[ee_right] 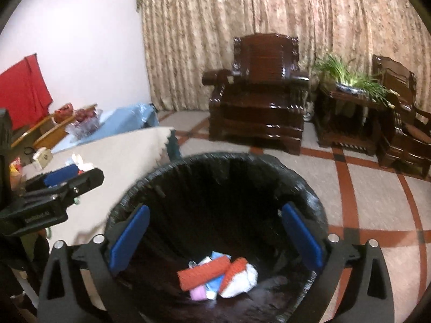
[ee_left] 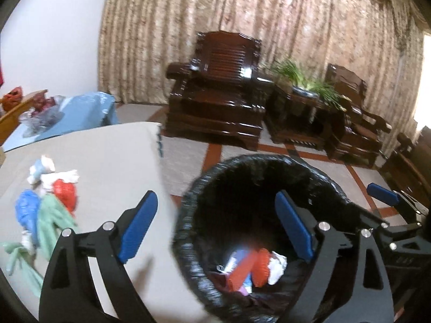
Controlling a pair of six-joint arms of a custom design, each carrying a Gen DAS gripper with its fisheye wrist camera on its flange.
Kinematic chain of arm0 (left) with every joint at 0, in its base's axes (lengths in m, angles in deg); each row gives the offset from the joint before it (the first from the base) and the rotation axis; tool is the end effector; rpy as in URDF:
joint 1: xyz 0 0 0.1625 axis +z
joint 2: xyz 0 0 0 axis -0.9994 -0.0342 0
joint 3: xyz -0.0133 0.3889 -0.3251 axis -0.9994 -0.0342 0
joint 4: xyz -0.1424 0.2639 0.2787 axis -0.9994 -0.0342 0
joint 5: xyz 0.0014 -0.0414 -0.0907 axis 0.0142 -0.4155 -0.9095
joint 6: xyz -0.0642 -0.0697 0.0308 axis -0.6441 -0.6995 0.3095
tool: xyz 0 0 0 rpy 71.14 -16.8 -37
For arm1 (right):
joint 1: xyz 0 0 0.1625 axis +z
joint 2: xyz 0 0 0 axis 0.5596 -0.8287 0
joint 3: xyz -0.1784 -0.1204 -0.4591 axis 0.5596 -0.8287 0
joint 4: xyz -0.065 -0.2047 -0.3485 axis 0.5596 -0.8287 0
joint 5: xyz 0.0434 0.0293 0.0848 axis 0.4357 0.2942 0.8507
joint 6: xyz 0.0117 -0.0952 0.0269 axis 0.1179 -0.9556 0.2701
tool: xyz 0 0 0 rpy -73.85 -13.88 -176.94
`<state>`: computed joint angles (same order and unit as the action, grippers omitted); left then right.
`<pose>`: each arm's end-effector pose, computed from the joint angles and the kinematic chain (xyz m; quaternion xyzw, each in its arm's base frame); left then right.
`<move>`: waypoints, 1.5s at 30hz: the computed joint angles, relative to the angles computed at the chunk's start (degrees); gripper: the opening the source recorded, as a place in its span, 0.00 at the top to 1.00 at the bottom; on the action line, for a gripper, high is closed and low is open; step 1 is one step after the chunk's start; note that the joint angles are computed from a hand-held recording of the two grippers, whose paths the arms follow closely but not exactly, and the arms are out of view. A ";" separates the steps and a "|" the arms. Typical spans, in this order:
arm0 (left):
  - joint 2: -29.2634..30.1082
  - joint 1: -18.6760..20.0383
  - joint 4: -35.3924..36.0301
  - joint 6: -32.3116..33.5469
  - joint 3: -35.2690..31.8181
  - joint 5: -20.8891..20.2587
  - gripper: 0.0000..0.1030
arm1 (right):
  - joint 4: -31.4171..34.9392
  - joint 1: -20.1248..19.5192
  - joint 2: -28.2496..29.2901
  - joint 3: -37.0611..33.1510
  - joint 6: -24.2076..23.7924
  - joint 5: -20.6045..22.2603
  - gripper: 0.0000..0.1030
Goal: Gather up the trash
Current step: 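Release the foam net and tissue into the bin from both tools, then return both tools to the table and grasp the green glove with the left tool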
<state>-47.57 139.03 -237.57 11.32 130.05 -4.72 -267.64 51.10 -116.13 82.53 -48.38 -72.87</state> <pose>-0.4422 -0.8533 0.0050 0.2836 0.8500 -0.3889 0.2142 0.0427 -0.7885 0.4056 0.1586 -0.8341 0.4527 0.2725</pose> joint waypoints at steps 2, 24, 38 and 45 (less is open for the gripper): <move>-1.26 -0.02 -2.18 0.26 1.95 1.68 0.15 | 0.63 0.61 0.69 -0.78 -0.56 0.41 0.06; -12.59 2.75 -19.23 2.35 18.55 22.94 0.15 | 11.72 6.44 10.14 -9.52 -5.05 7.97 0.06; -15.96 7.18 -13.40 -8.08 24.26 25.10 0.18 | 16.71 8.49 17.08 -15.81 -6.67 7.03 0.06; -15.84 8.55 -8.70 -12.24 23.97 23.43 0.24 | 18.42 8.62 19.02 -17.90 -7.11 5.62 0.06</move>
<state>-63.41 147.58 -246.27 -0.92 154.02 18.71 -249.23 59.72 -97.11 64.64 -55.49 -67.25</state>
